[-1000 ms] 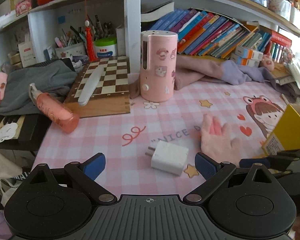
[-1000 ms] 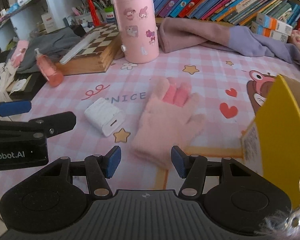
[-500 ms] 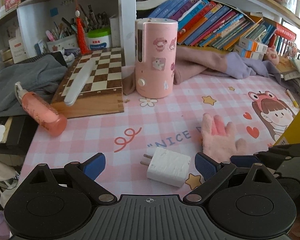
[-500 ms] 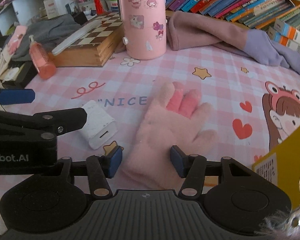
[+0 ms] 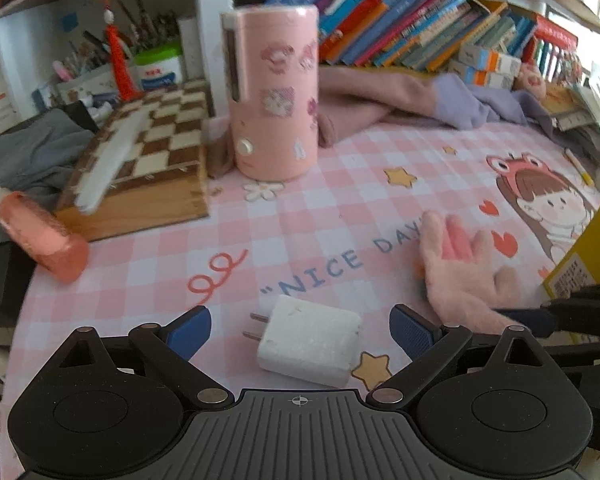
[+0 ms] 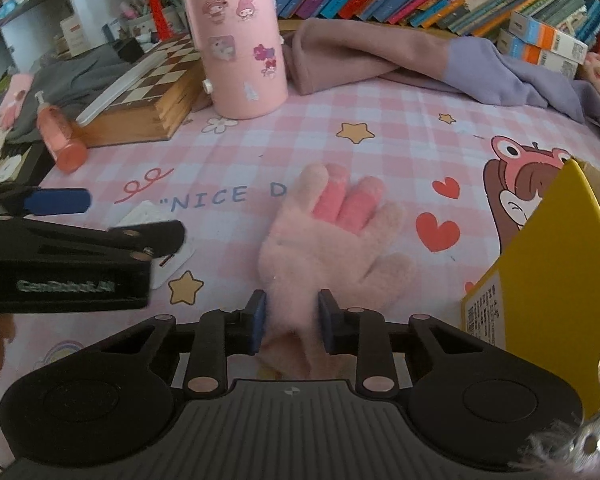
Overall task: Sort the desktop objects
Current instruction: 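Close the right tool on the pink glove while the left tool grasps the white charger block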
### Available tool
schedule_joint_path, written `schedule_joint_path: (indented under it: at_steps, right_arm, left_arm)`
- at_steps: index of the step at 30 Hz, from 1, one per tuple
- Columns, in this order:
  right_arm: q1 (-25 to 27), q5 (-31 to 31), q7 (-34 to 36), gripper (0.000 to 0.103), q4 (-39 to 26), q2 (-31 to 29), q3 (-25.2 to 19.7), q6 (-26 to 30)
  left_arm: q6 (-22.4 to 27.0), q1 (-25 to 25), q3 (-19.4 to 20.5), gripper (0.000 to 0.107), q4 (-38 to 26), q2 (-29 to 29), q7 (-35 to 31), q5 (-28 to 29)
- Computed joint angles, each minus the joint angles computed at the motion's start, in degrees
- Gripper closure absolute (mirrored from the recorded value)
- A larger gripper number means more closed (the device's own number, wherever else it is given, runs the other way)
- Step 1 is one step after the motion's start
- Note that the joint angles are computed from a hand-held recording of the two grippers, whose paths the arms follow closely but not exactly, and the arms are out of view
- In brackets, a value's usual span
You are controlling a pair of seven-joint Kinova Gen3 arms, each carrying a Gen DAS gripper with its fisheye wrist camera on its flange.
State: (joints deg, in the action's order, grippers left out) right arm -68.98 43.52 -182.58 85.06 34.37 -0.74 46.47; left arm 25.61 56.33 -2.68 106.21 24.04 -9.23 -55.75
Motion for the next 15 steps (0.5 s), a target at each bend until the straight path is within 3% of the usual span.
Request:
schedule_joint_path:
  at_steps: [7,12,15]
  right_arm:
    - [0.2,-0.2,2.5,0.070,-0.6,0.3,-0.5,0.1]
    - [0.4,-0.7,4.1,0.067,-1.0,0.4,-0.5,0.1]
    - [0.2,-0.8,4.2,0.067,-0.9,0.4,-0.3,0.0]
  left_arm:
    - [0.6,-1.3,1.0,0.012,-1.5,1.7,-4.9,3.7]
    - [0.1,-2.2,1.1,0.024,-1.5,2.2,-7.8,6.6]
    - [-1.0,-0.4,-1.2,0.032,-0.8,1.9,-6.5,6.6]
